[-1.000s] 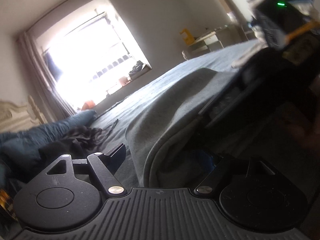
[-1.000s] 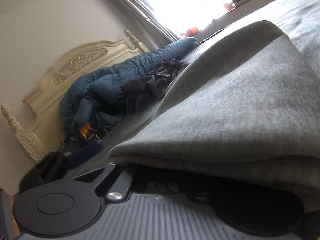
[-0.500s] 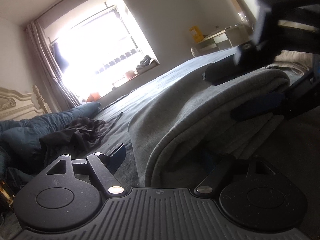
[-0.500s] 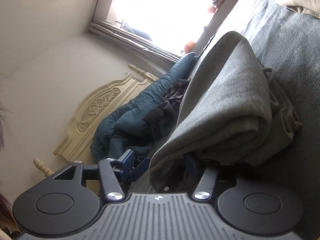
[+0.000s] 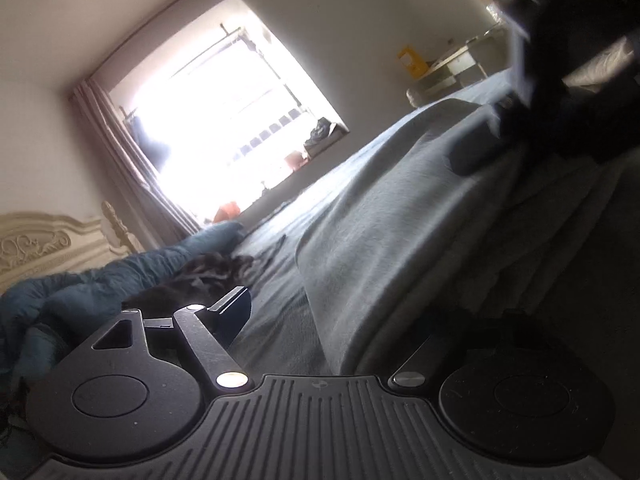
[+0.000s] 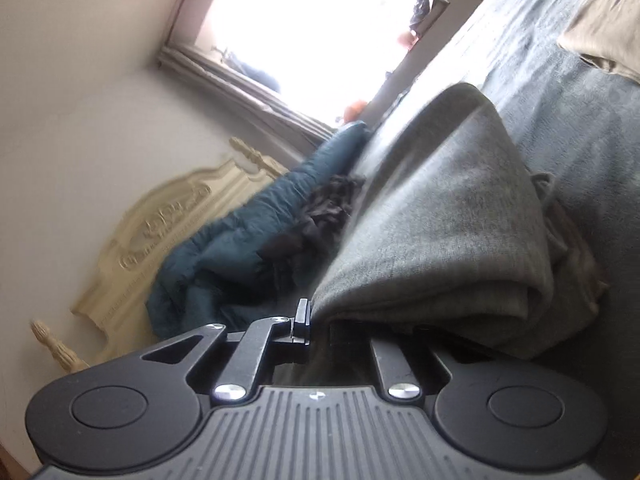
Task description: Fold clothes
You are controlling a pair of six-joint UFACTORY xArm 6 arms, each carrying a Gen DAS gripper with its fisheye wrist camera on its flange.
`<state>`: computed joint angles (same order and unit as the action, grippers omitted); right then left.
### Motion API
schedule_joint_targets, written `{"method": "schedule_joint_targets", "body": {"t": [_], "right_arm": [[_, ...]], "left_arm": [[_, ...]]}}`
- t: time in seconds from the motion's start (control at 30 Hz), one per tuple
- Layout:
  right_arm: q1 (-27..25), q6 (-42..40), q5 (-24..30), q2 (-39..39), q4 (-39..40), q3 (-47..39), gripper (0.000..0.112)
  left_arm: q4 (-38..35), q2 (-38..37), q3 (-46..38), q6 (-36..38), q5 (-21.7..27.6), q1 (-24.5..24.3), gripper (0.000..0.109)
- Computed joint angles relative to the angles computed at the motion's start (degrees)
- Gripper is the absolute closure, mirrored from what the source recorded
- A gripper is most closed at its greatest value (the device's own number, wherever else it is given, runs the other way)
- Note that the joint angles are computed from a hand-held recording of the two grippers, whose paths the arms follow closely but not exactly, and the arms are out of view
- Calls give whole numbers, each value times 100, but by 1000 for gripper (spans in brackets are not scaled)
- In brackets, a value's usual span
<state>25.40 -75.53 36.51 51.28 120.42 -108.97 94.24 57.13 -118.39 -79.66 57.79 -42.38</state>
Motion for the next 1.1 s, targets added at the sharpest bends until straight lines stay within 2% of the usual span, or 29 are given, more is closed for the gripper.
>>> {"method": "schedule_joint_targets", "body": {"t": [0.07,0.1,0.2,0.3,0.4,0.5,0.57,0.9,1.1], "right_arm": [[9,566,-183,213,-321,-218,103],[-55,632,-71,140,-279,-23,103],[-42,351,-123,59,-279,50,103],[30,452,-401,237,-669,-209,104],[-34,626,-187,271,-587,-122,104],[-1,488,-275,203,-581,-51,104],[-10,638,-255,241,-625,-102,104],[-16,820,-201,313,-674,-205,103],[21,823,-287,291,-716,-219,103]], "left_arm": [[-96,29,-19,-7,24,-3,28],[-69,14,5,-15,58,-22,29],[64,-89,181,-73,45,-36,28],[126,-169,339,-188,-8,-32,28],[184,-180,390,-242,48,-61,28],[29,-104,243,-448,42,-8,22],[-63,-161,267,-542,14,-7,22],[526,-1168,1847,-1311,-153,-194,24],[602,-1104,1804,-1465,-99,-94,23]]}}
